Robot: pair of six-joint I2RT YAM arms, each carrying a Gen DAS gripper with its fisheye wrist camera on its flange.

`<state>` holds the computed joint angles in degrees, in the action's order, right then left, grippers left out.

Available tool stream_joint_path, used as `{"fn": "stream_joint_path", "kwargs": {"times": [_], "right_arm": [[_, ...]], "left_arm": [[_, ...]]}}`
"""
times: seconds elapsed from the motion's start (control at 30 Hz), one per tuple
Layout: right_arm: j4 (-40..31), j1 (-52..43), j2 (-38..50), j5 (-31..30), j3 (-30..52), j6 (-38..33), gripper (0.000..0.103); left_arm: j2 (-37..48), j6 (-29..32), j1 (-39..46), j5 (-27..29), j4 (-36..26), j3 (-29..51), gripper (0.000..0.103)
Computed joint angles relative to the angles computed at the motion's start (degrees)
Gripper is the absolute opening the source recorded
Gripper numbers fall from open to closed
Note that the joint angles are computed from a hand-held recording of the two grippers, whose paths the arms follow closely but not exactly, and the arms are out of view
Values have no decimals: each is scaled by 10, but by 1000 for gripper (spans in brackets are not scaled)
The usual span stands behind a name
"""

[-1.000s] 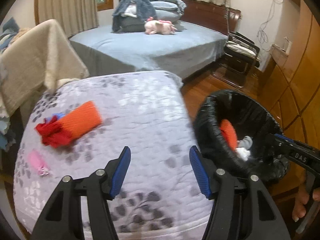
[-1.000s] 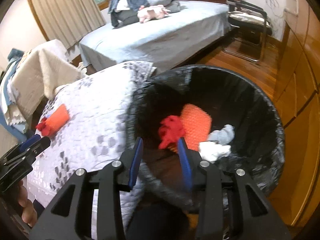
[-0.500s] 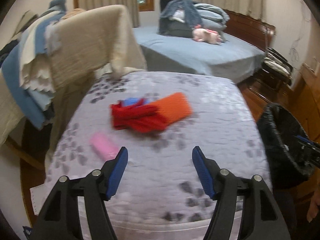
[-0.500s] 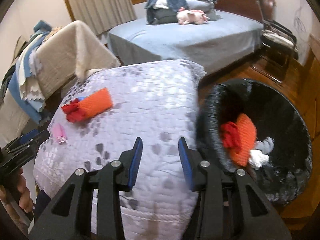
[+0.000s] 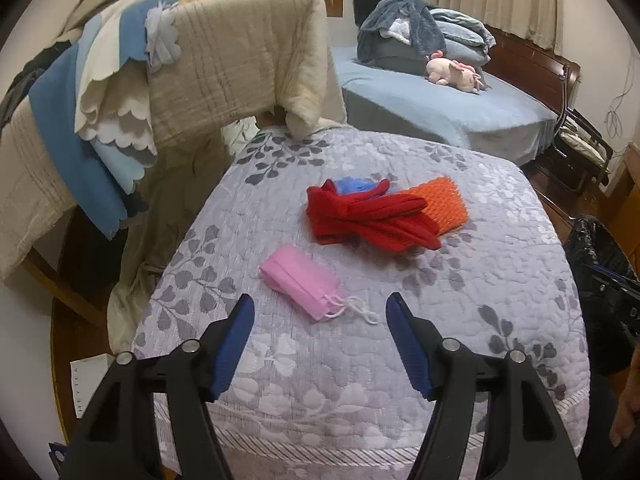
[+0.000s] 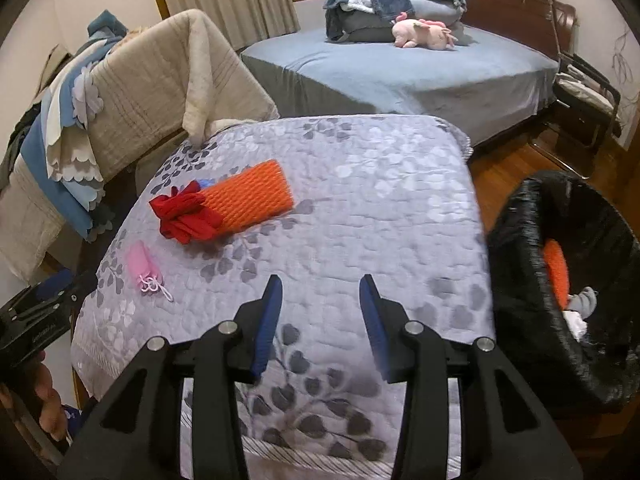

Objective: Collect trash
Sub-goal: 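Withdraw both open tools from the bin back over the cushion, then close the left tool on the pink face mask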

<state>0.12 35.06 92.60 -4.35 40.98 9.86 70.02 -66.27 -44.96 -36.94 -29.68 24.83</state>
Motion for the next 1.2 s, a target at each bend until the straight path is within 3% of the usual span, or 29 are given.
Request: {"fn": "stream_joint_path", "kwargs": {"times": [0.1, 0.37, 0.7, 0.9, 1.0, 1.03, 1.1, 1.13, 1.2], "right_arm": [[11, 22, 23, 13, 13, 7, 40], [21, 53, 103, 30, 69, 25, 40], [20, 65, 176, 35, 135, 32, 40], [18, 67, 213, 33, 168, 35, 40], [16, 66, 228, 32, 185, 35, 40], [15, 66, 232, 32, 189, 35, 40], [13, 65, 243, 30, 202, 36, 40], [11, 65, 248, 30, 209, 37, 40], [10, 63, 258, 28, 223, 37, 40]], "left_arm": [[-6, 35, 30, 15, 44, -27, 73], [22, 135, 127, 78, 177, -78, 74], [165, 238, 236, 152, 360, -91, 76], [247, 274, 276, 189, 437, -90, 75], [252, 285, 285, 195, 459, -98, 64], [249, 290, 289, 201, 462, -100, 52], [242, 298, 297, 204, 460, -100, 37], [237, 307, 306, 214, 463, -101, 23], [233, 318, 318, 219, 460, -97, 14]]}}
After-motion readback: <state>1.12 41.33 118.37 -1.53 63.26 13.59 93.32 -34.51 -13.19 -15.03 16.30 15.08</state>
